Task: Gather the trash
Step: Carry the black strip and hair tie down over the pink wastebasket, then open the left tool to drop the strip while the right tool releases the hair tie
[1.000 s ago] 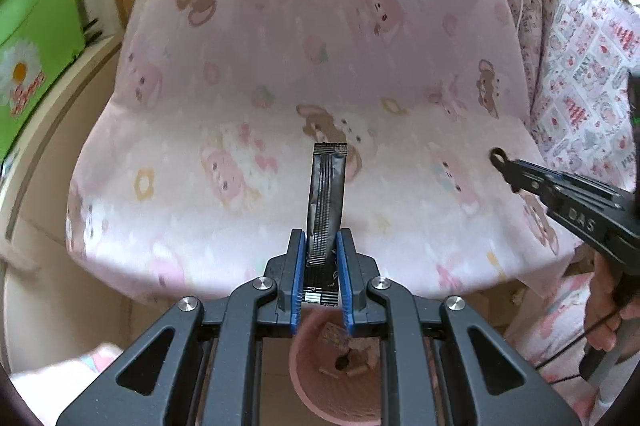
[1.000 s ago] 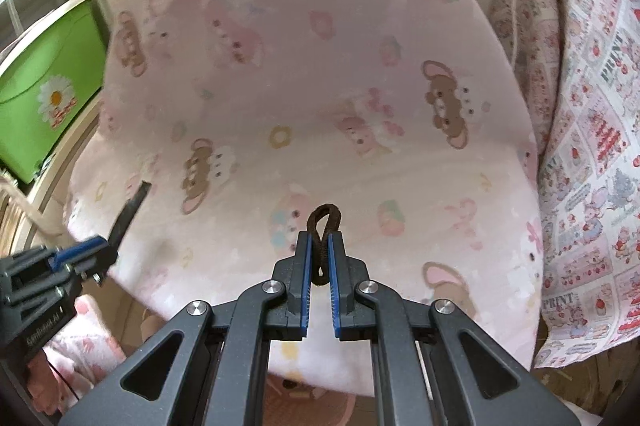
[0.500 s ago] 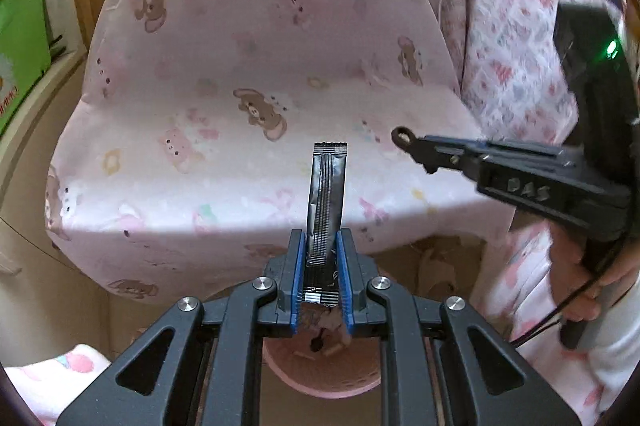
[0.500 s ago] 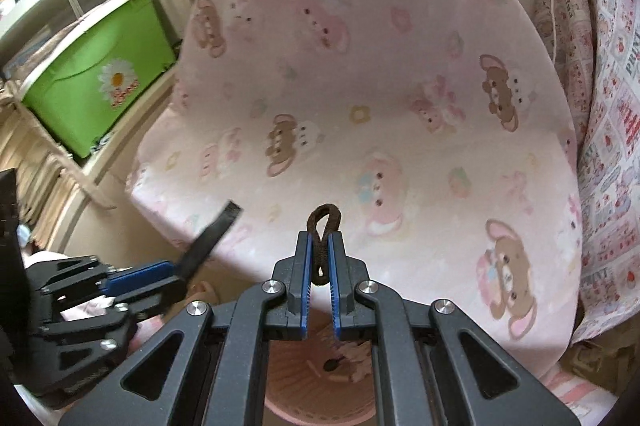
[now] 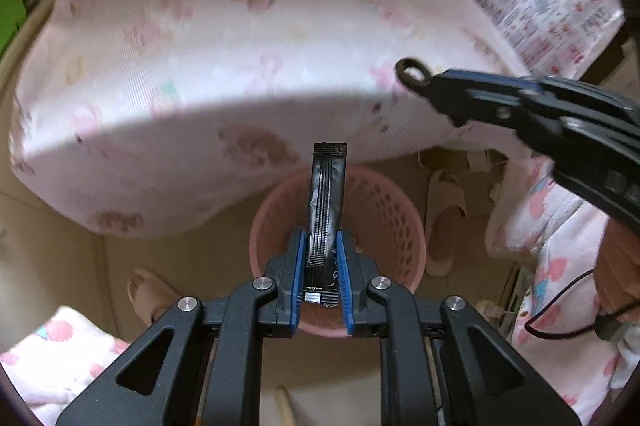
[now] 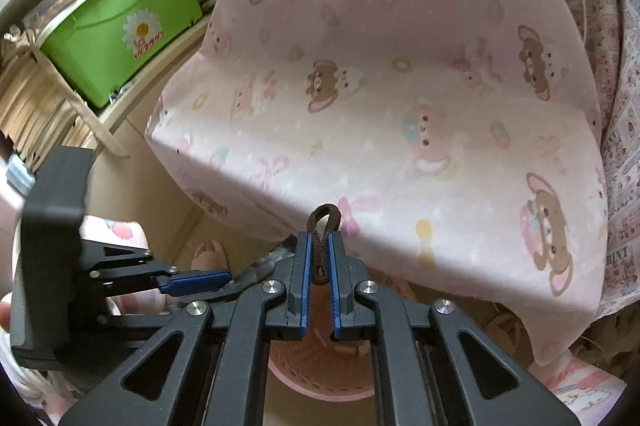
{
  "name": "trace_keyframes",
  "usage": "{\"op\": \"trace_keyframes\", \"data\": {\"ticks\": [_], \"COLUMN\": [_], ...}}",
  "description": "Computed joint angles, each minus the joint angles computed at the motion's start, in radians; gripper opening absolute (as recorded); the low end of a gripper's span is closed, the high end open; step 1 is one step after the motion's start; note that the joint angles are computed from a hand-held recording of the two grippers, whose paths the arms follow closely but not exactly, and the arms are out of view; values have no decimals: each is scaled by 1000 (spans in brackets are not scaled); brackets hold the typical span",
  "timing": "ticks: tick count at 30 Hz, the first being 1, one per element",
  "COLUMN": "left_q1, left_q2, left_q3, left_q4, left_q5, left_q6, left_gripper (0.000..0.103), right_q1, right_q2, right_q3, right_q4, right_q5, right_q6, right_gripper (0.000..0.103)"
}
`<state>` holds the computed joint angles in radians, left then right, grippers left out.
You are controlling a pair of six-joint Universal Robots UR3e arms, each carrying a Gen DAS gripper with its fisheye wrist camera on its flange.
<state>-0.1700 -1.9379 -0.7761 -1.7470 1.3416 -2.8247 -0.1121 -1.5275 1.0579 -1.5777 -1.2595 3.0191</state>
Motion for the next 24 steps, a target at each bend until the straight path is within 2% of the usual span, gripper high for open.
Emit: {"op": "trace_keyframes", "data": {"ticks": [3,6,9,16,23,24], "left_q1": [-17,-18,-33,-31,-65,-64], "left_q2": [-16,-57,-86,-202,-259,-264], "left_q3": [-37,-29,-40,-51,-79,-84], "left_q4": [22,-15,-17,-44,-29,-35], "left_q5": [39,34,66,63,123,122], "left_q6": [-31,-51,-68,-127,-137,-137], "left_gripper": [15,15,15,15,15,15], "right_q1": [24,52,82,109,173,189], "right_q2": [11,32,44,99,179,215], "right_q3": [6,-6,15,92,158,126], "right_q4": [16,59,66,55,14,19], "right_q5": [-20,-38,-77,-139,-232,-240], "right_q6": [-15,-48,-51,0,45,58], "right_gripper": [9,9,9,9,9,9]}}
